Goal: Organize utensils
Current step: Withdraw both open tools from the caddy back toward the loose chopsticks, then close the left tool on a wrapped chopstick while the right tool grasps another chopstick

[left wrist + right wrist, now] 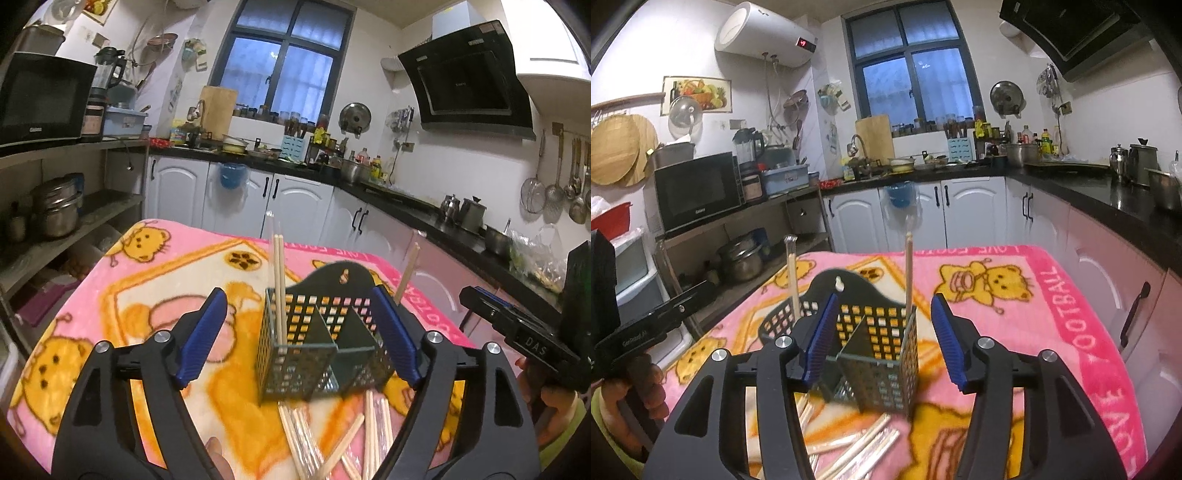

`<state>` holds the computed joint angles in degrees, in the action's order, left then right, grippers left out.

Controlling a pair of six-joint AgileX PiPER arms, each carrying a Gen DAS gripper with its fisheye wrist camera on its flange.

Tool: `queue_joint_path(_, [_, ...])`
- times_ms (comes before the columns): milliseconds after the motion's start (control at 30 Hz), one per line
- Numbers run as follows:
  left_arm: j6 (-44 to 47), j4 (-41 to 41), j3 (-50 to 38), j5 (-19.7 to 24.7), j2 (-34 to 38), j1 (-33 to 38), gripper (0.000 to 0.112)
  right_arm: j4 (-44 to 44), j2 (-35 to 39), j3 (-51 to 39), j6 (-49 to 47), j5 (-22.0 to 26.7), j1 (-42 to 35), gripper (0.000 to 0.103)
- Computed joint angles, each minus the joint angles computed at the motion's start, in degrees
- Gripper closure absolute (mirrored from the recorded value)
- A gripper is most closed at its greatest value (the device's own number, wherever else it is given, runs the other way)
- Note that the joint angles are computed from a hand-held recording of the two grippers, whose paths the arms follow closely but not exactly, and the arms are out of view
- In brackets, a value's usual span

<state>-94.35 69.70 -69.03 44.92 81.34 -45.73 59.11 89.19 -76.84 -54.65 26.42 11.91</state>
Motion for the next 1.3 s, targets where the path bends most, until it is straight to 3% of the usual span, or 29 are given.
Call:
queue_joint_path(333, [-1.4, -1.6, 3.8, 1.3, -0.8, -2.7, 0.037, -1.3, -3.1, 5.0, -0.5, 1.5, -0.2, 0.053])
queue_joint_path(700, [10.0, -12.5, 1.8, -1.9, 3.7, -3.0, 0.037, -2.6, -3.2, 7.6, 0.4, 4.5, -1.9, 0.053])
queue_joint_path(767, [12.7, -15.5, 1.5, -4.2, 4.3, -2.1, 0.037, -3.4, -2.7, 7.5, 1.2, 5.3, -2.4, 0.053])
queue_joint_path(833, [16.5, -19.4, 1.0, -6.6, 5.3, -0.9, 0.042, -4.0, -2.2, 7.3, 1.8, 6.2, -2.8, 0.057])
queue_joint_path(967, [24.6, -26.6, -1.5, -6.9, 8.0, 0.3, 0.056, -6.9, -0.9, 6.3, 4.6, 7.8, -3.0, 0.062])
queue_joint_path(1300, [41.1, -38.6, -8.0, -4.1, 14.6, 2.5, 0.064, -14.4, 4.9, 2.3, 11.2, 13.1, -2.9, 0.068])
